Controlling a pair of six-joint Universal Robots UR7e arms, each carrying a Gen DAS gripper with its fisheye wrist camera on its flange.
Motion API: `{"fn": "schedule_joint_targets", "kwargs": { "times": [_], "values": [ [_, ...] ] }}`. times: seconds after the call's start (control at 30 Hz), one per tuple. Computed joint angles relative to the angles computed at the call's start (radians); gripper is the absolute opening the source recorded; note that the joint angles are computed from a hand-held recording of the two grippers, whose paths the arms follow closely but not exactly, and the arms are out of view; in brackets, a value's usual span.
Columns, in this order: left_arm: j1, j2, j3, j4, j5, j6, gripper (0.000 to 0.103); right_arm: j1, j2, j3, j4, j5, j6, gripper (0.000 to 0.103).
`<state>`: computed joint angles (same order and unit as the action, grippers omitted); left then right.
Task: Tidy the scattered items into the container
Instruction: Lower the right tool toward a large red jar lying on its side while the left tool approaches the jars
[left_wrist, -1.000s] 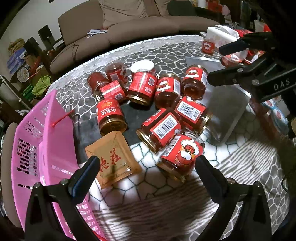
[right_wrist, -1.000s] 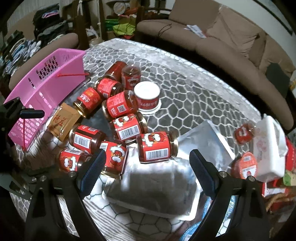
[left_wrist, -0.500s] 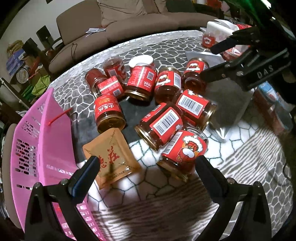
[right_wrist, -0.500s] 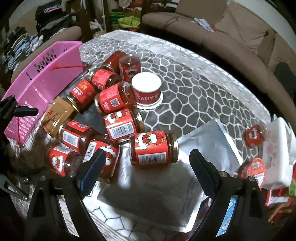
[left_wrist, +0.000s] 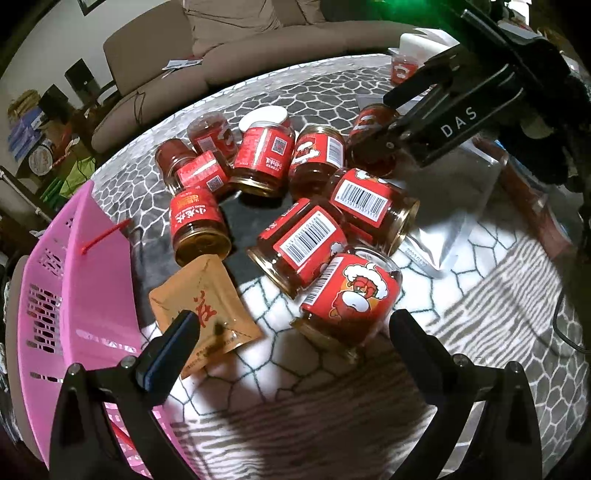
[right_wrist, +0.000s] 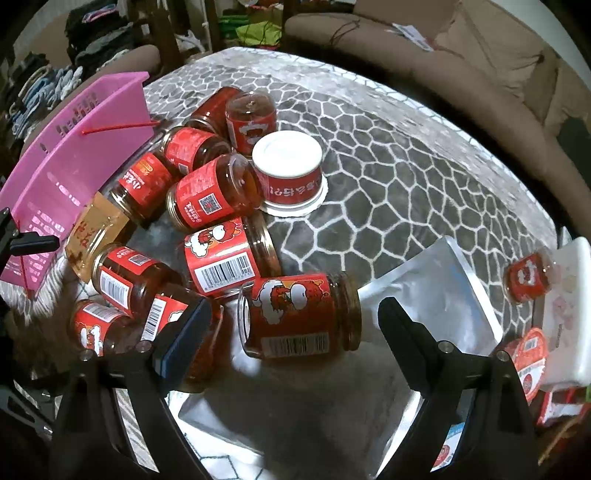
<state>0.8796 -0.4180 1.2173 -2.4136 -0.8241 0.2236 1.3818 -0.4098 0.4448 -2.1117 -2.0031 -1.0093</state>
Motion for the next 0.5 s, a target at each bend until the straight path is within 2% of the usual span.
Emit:
{"fn": "schedule_joint_targets", "kwargs": {
  "times": [0.1,0.3,0.5],
  "values": [
    [0.001,0.0,0.002,0.003,-0.011,0.007,0.103,-0.002,0.013,-0.019,0.009,-0.004,0.0,0.091],
    [0.016,-0.008,0.001,0.021,-0.088,0.019,0.103,-0.008,0.043,-0.062,0.028,-0.009,0.012,0.091],
    [0.024,0.0,0.003,0.0,-0.116,0.028,0.103,-0.016,0.049,-0.072,0.031,0.016,0.025,0.091]
  ]
}}
